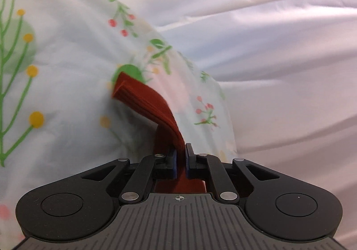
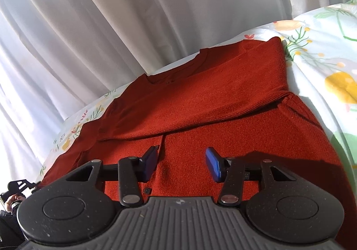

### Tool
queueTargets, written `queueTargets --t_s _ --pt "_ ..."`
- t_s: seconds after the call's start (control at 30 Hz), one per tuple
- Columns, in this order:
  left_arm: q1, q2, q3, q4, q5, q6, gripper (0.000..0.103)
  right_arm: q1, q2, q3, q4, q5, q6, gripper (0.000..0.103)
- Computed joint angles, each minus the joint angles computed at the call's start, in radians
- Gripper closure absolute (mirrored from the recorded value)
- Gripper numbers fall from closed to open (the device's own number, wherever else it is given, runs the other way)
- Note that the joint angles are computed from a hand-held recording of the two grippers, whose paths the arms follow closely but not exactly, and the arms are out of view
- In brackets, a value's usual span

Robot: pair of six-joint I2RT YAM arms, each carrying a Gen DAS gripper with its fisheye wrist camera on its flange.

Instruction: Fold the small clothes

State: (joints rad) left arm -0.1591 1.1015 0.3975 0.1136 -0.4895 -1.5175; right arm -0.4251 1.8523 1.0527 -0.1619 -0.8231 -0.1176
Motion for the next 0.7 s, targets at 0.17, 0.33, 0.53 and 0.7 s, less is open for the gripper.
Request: queueTargets --t_s 0.17,0.33,0.53,0.7 --pt "-0.148 0.120 0.192 0.100 -0.018 0.311 0.095 -0.028 0.004 0.005 -0.007 -0.021 0.008 0.054" --pt "-0.358 0.425 0.557 0.144 0.106 0.669 0.095 -0.047 0.000 -0.006 0.016 -0.016 0.038 0.057" --pt "-0.487 0.884 1.036 -0.051 0.215 0.749 0.040 -0.057 -0.010 -0.023 0.034 -0.010 0.052 0.057" --pt "-0.501 0.941 1.043 -0.154 0.247 0.502 0.013 -0.043 0.012 0.025 -0.015 0.006 0.033 0.057"
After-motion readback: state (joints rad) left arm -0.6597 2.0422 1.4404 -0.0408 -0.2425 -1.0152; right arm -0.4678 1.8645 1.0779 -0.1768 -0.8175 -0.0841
